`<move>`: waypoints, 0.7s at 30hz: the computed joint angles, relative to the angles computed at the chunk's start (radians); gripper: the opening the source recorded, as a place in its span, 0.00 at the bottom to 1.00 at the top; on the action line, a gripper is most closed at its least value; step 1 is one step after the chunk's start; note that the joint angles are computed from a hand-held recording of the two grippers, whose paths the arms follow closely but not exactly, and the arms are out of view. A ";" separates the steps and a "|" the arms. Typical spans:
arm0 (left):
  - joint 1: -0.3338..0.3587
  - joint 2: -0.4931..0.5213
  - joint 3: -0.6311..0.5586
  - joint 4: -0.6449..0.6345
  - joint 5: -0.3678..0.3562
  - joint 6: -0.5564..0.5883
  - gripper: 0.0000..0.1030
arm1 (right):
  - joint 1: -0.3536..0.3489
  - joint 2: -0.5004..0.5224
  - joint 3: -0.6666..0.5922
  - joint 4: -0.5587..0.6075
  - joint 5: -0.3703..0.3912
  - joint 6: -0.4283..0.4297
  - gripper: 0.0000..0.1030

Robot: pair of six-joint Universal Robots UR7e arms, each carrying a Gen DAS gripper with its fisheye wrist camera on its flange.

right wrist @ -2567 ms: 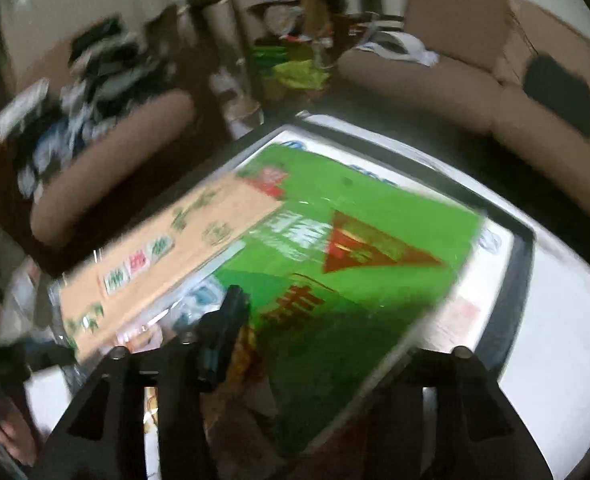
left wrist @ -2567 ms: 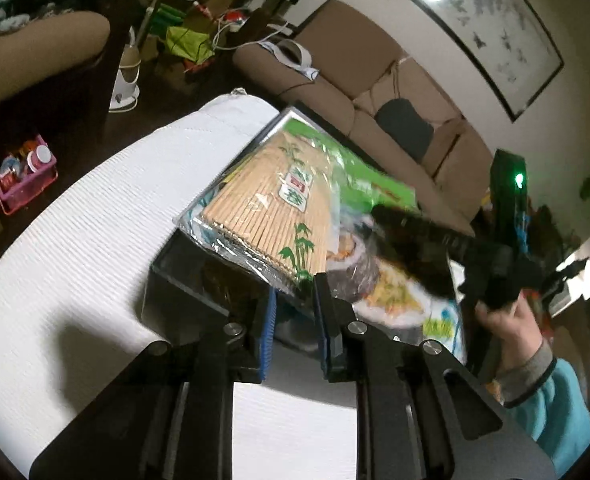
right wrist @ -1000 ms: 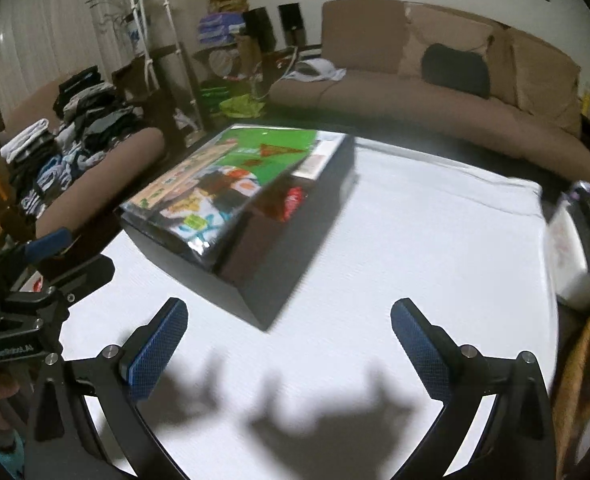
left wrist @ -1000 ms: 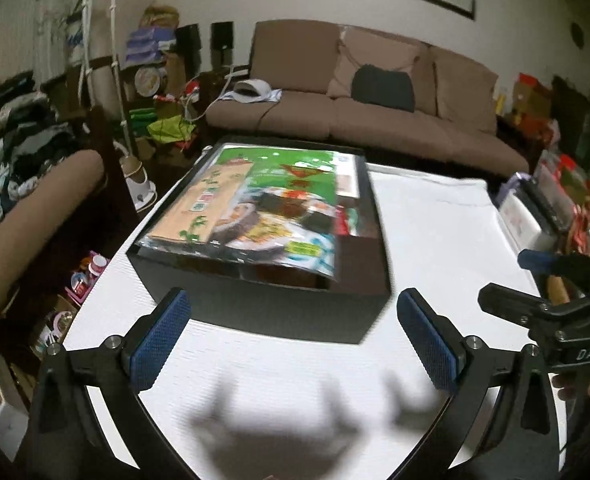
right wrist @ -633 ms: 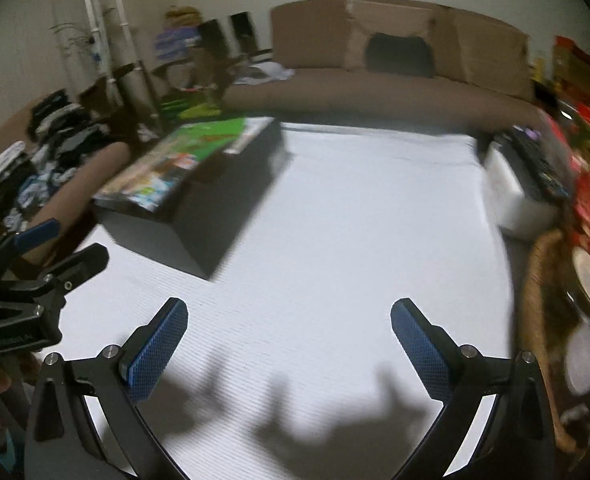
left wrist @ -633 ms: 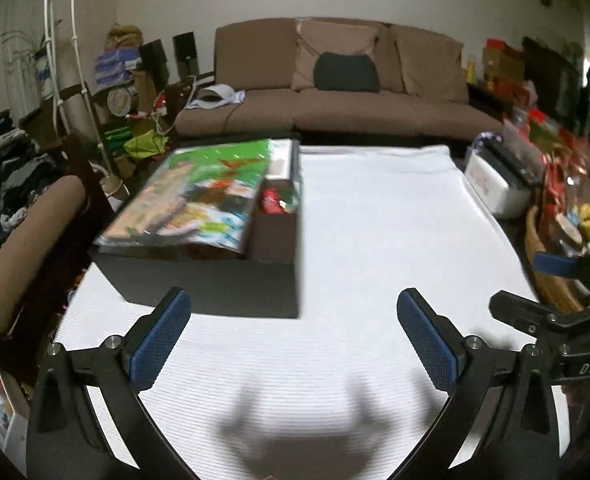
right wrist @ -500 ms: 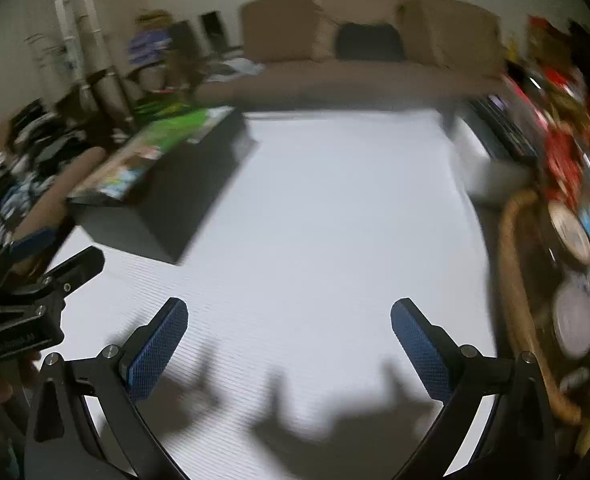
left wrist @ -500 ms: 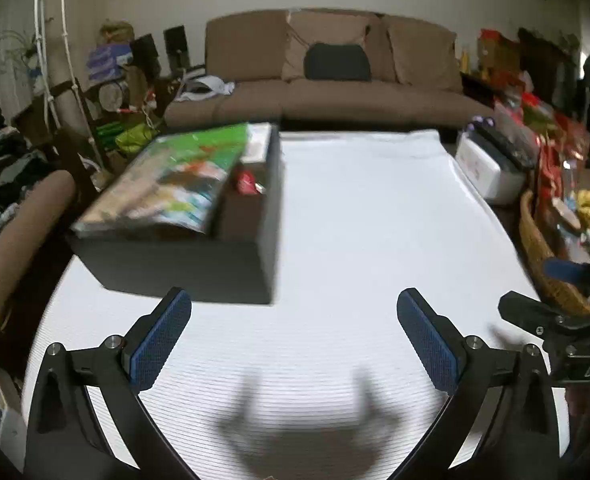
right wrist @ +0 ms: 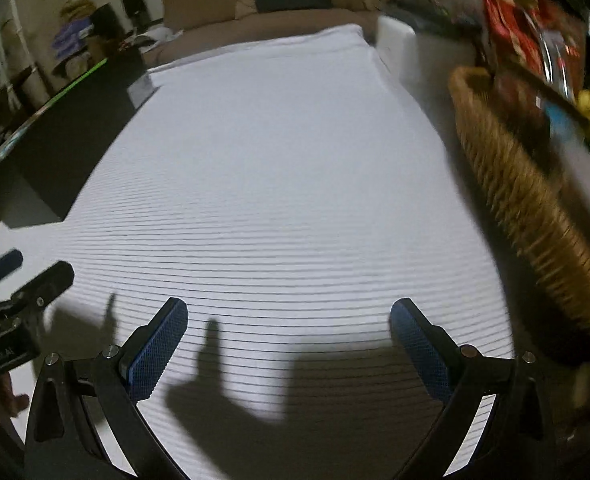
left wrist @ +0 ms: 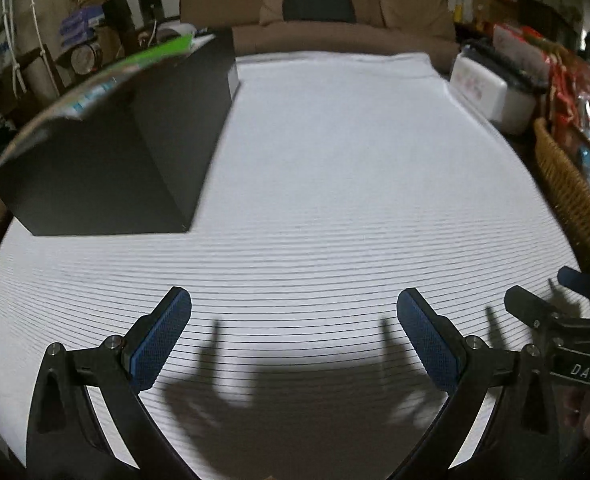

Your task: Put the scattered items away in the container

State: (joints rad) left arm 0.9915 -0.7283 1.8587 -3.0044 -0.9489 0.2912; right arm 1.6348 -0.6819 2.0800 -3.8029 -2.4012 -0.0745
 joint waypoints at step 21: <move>0.044 0.041 -0.026 0.009 -0.014 -0.013 1.00 | 0.002 0.109 -0.101 -0.091 -0.117 -0.096 1.00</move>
